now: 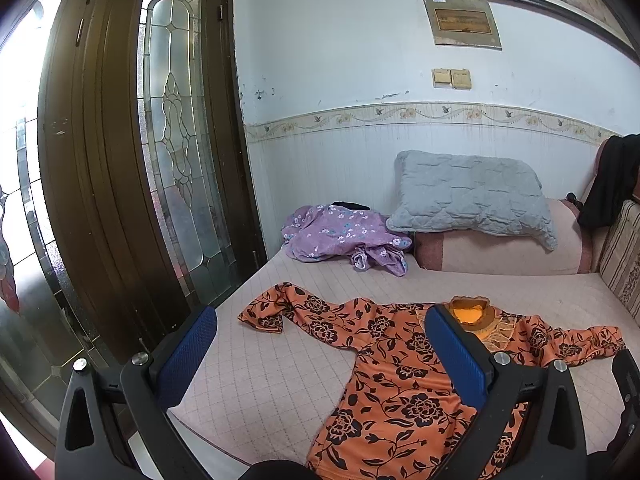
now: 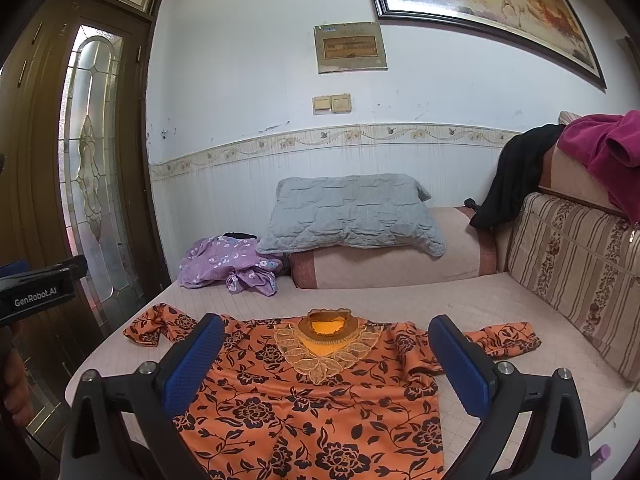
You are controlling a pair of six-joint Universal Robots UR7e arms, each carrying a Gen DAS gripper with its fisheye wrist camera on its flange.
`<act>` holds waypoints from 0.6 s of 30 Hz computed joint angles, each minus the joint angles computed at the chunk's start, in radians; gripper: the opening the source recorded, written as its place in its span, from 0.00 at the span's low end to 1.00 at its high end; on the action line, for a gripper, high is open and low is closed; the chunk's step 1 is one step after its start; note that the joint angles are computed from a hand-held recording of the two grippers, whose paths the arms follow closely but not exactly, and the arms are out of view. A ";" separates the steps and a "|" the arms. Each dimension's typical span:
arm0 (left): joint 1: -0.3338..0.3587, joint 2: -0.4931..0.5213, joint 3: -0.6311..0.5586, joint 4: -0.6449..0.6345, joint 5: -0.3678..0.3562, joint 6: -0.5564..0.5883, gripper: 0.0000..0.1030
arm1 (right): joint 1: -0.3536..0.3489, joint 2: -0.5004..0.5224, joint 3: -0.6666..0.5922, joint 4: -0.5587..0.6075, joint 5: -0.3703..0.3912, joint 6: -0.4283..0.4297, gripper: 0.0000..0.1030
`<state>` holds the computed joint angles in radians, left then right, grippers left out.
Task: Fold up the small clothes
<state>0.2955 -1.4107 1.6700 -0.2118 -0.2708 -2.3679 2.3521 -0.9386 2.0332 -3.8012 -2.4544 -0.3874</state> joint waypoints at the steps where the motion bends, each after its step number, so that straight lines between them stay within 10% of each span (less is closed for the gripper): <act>1: 0.004 0.002 -0.001 -0.008 0.002 0.007 1.00 | -0.003 -0.001 0.000 0.002 0.003 0.002 1.00; 18: 0.081 0.059 -0.040 -0.068 0.043 0.079 1.00 | -0.082 -0.001 -0.029 0.059 0.071 0.035 1.00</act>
